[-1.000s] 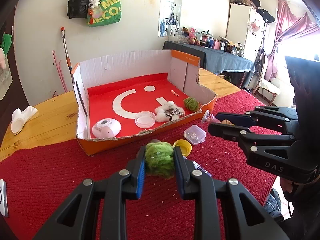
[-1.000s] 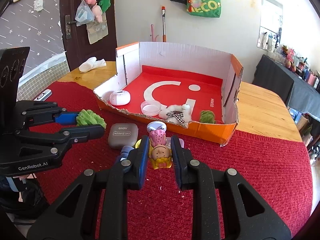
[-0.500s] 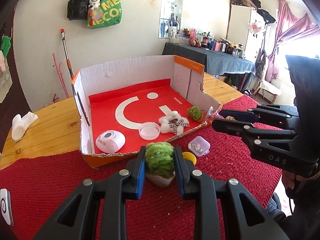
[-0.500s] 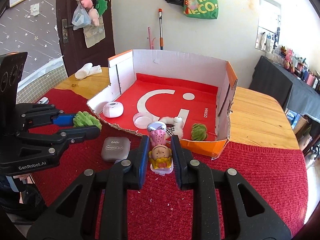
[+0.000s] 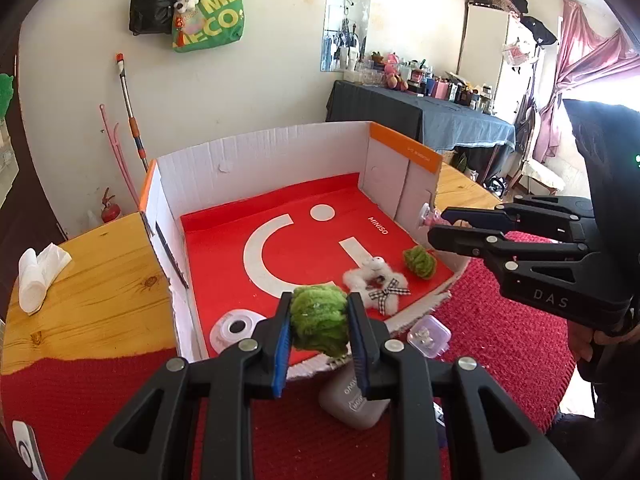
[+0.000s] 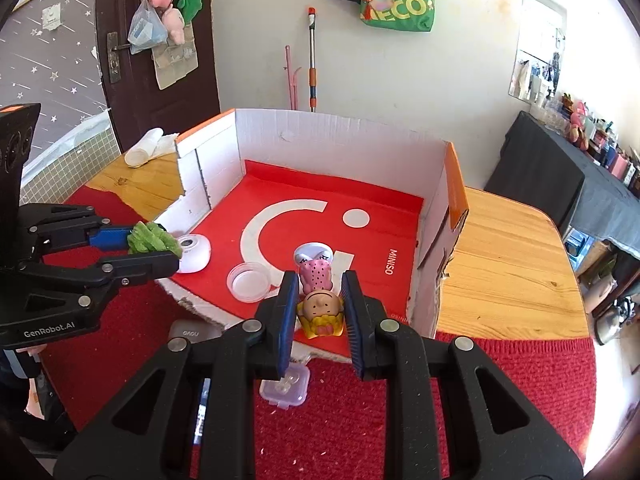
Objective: Organize objects
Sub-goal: 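Carry the yarn ball and figurine over the box with both tools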
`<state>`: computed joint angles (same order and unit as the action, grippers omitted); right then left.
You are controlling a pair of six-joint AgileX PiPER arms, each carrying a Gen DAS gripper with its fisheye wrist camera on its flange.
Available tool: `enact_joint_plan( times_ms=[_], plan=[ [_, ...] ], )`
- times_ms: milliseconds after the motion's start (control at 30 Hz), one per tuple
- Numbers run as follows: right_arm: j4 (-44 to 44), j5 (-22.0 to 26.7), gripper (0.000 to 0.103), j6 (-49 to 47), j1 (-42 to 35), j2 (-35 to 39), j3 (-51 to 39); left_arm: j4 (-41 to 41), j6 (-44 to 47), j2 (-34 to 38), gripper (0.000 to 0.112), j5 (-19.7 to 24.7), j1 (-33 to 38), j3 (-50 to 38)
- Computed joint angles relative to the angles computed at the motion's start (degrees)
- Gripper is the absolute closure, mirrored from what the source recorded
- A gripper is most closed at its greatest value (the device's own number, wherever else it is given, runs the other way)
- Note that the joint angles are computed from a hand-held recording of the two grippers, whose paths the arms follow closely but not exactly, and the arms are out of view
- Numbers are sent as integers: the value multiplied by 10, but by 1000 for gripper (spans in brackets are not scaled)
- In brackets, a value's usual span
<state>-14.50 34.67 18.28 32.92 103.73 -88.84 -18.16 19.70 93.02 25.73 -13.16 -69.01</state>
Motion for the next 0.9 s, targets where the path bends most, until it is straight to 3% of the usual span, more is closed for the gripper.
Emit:
enact_joint_plan(
  times_ms=[233, 333, 900],
  plan=[
    [50, 139, 82, -75, -34, 136, -207, 31, -11, 127, 85, 105, 16, -163],
    [51, 183, 82, -84, -38, 177, -265, 54, -26, 168, 85, 130, 16, -208],
    [48, 300, 82, -95, -44, 281, -412, 91, -41, 267, 85, 203, 21, -320]
  ],
)
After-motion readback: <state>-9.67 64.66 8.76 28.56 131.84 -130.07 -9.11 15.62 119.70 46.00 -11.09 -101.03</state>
